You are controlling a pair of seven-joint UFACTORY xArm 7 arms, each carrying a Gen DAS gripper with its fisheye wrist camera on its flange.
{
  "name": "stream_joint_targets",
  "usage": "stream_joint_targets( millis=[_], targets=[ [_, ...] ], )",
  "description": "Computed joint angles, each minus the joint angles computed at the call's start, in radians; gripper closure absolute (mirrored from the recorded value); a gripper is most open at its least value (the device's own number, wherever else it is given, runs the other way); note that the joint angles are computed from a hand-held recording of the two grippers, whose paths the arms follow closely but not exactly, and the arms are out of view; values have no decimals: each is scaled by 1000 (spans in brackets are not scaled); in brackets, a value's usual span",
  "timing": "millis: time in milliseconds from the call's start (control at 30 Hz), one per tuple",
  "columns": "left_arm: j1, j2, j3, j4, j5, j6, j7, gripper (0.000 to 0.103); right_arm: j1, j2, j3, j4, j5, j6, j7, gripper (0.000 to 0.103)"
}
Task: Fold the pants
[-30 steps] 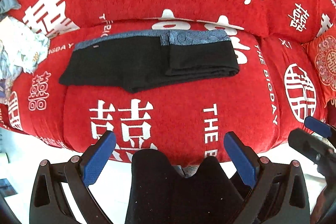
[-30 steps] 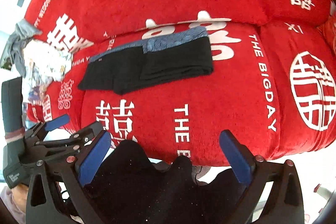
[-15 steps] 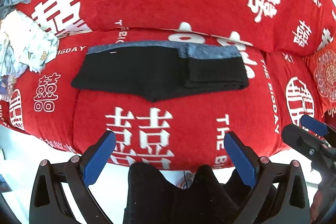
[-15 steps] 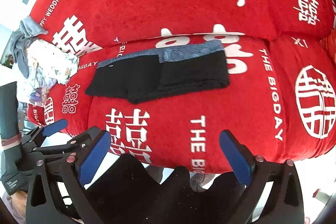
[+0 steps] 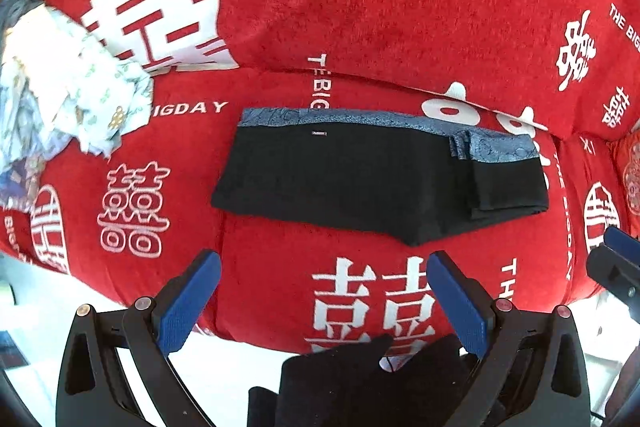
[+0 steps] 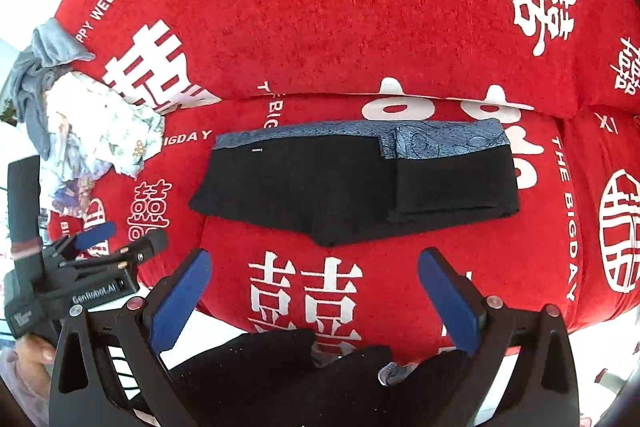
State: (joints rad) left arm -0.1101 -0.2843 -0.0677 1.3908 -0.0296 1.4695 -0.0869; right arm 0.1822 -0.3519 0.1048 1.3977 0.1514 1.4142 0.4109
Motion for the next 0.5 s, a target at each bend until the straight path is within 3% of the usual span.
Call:
stream_joint_targets(
  millis=[133, 267, 500],
  targets=[
    [-8, 57, 6, 18, -20, -1, 56, 0, -8, 12, 11, 7, -25, 46, 55, 0],
    [-23, 79, -5, 16, -60, -8, 42, 0, -25, 4, -6, 0, -40, 84, 77, 0],
    [-30, 57, -22, -19, -79, -43, -144, 0, -46, 70, -52, 57, -22, 135, -30, 0]
  ],
)
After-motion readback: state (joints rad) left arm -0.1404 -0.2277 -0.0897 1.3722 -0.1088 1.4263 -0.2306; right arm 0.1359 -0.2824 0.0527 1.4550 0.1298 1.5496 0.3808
